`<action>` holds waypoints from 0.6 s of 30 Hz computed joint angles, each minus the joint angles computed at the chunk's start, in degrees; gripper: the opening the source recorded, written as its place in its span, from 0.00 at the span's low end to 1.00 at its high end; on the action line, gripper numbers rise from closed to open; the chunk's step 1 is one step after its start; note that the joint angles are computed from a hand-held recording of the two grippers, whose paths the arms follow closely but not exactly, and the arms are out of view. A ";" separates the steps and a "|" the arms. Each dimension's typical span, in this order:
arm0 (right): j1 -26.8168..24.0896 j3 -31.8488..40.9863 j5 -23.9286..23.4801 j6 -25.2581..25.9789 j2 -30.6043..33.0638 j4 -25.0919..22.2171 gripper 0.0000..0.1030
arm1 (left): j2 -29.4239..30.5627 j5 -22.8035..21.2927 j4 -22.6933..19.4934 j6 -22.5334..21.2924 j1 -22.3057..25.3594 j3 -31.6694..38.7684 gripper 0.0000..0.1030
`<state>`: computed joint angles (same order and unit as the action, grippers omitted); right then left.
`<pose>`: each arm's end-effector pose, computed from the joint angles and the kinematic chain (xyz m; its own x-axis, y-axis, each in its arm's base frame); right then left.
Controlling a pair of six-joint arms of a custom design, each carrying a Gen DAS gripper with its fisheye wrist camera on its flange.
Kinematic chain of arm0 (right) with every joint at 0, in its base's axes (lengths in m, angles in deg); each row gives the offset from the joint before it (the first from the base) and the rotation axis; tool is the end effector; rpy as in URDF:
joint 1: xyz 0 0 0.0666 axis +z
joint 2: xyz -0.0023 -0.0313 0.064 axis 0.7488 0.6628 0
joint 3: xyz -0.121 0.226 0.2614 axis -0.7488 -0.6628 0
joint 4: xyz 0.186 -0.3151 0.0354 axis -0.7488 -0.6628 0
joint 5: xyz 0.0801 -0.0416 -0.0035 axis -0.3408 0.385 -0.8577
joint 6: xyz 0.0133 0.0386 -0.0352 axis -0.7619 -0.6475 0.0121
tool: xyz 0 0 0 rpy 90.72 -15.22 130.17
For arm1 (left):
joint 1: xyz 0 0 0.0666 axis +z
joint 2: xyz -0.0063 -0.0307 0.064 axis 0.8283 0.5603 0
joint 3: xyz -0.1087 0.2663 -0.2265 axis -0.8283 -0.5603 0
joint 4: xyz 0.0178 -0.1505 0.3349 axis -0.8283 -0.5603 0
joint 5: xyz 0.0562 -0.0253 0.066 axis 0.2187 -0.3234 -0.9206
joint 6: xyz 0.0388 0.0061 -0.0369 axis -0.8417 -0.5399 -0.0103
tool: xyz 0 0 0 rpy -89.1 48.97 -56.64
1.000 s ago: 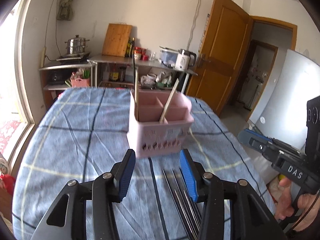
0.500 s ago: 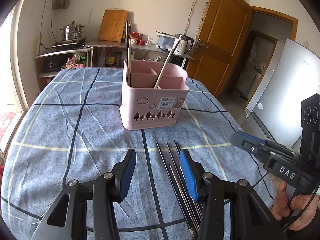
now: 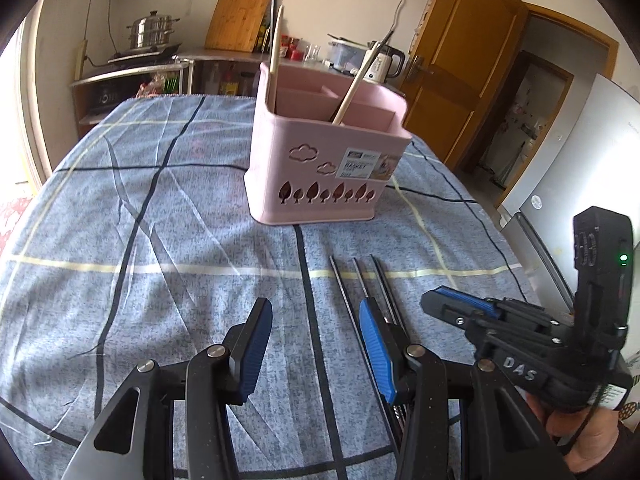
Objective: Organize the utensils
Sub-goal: 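Move the right gripper back over the chopsticks lying on the cloth, then lower the right gripper onto a dark chopstick and close on it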
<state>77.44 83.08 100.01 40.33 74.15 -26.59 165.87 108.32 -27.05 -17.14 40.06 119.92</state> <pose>0.5518 0.2967 0.4508 -0.7459 0.2132 -0.6310 0.0675 0.9667 0.2468 0.6149 -0.1878 0.4725 -0.7444 0.1959 -0.6383 0.4550 0.8485 -0.2702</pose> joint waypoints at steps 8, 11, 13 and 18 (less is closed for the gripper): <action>-1.21 4.87 -1.98 0.14 4.56 -3.65 0.14 | 4.56 0.22 -2.94 0.60 -0.10 5.97 0.44; -1.30 5.36 -1.85 0.18 5.09 -4.83 0.14 | 5.91 0.32 -3.89 0.53 -0.38 7.82 0.44; -1.35 4.01 -1.80 0.06 4.30 -4.14 0.14 | 6.72 0.12 -4.42 0.48 -0.67 8.84 0.44; -1.48 3.01 -1.54 0.01 3.54 -4.35 0.14 | 10.74 -0.44 -8.06 0.19 -1.47 15.14 0.44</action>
